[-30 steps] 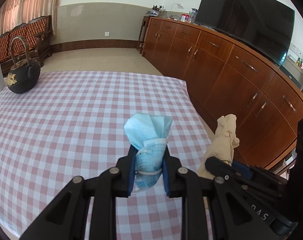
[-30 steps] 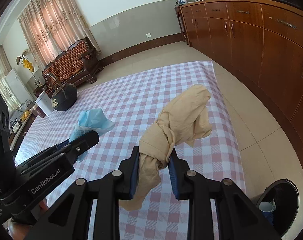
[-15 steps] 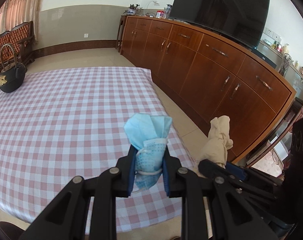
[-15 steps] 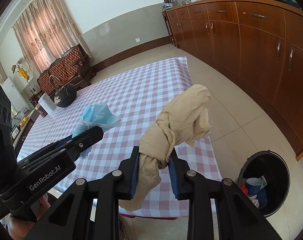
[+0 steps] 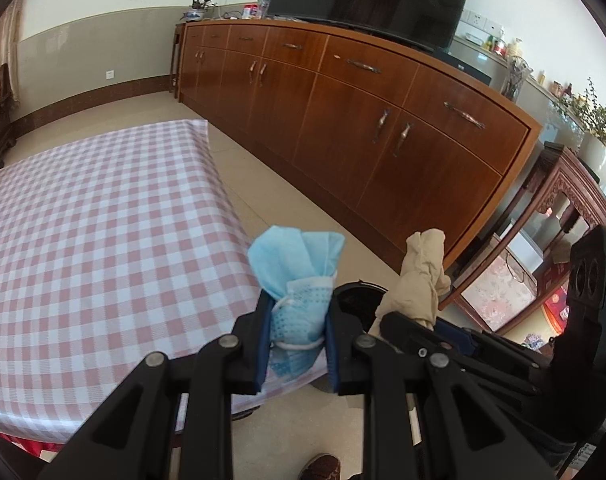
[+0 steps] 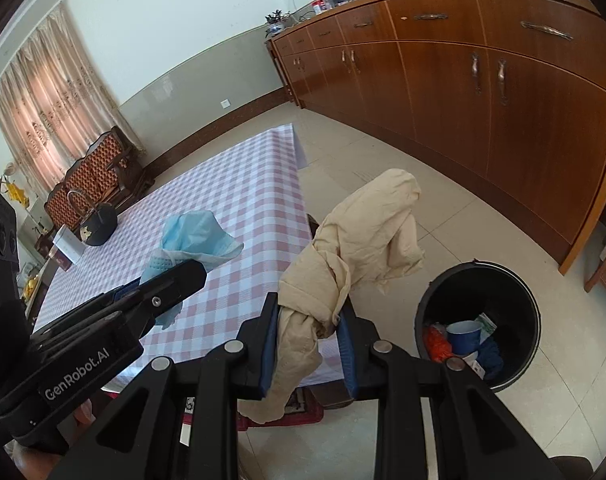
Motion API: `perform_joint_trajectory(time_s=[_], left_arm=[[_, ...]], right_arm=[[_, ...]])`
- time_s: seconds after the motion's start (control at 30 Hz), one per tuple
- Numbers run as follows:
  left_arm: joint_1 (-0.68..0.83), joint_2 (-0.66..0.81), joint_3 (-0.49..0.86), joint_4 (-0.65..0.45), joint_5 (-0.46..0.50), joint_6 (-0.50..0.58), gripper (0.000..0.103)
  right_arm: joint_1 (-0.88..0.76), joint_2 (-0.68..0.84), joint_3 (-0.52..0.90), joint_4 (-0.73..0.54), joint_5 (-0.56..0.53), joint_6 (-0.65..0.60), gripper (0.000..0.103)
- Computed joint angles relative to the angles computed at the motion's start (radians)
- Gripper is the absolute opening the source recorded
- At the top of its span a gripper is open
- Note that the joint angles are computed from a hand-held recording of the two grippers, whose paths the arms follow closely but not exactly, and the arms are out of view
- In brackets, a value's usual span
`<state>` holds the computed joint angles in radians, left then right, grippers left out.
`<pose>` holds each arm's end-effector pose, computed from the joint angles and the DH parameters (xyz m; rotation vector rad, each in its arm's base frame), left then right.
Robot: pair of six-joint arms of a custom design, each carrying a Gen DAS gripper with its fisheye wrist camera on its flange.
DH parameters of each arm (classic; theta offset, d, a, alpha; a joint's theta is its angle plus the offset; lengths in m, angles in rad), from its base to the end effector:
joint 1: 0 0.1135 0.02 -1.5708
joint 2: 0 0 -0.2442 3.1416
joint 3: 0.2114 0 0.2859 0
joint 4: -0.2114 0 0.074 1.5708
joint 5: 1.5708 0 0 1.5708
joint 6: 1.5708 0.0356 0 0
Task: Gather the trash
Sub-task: 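Carry the beige cloth and face mask over the black bin and release both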
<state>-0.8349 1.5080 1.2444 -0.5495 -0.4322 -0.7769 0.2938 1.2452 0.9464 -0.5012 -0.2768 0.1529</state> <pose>0.2549 -0.2593 0.2651 -0.1343 2.3071 -0.3112 0.2863 0.0968 0.2423 -0.3036 2.3794 0.5405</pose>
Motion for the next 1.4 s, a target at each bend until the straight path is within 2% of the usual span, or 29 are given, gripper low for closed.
perform_joint_trajectory(time_s=[0.27, 0.47, 0.7, 1.07, 1.13, 1.23, 1.3, 1.4], left_arm=[[-0.052, 0.231, 0.177, 0.022, 0.097, 0.024, 0.024], [-0.066, 0.420, 0.343, -0.010, 0.156, 0.019, 0.024], [-0.049, 0.648, 0.560, -0.064, 0.236, -0.003, 0.024], [0.003, 0.905, 0.845, -0.182, 0.312, -0.019, 0.026], [0.009, 0.958, 0.922, -0.213, 0.314, -0.012, 0.030], [0.019, 1.016, 1.010, -0.249, 0.323, -0.006, 0.042], [0.026, 1.027, 1.026, -0.246, 0.331, -0.005, 0.058], [0.028, 1.020, 1.026, -0.240, 0.323, 0.009, 0.060]], right_arm=[[-0.258, -0.027, -0.075, -0.019, -0.071, -0.055, 0.029], [-0.418, 0.072, -0.058, -0.019, -0.093, -0.118, 0.029], [-0.480, 0.336, 0.094, -0.018, -0.067, -0.156, 0.029], [-0.455, 0.741, 0.432, -0.122, 0.052, -0.269, 0.031], [-0.447, 0.785, 0.469, -0.131, 0.077, -0.278, 0.034], [-0.443, 0.825, 0.502, -0.129, 0.098, -0.272, 0.043], [-0.448, 0.830, 0.503, -0.109, 0.120, -0.254, 0.044], [-0.462, 0.813, 0.495, -0.093, 0.143, -0.220, 0.045]])
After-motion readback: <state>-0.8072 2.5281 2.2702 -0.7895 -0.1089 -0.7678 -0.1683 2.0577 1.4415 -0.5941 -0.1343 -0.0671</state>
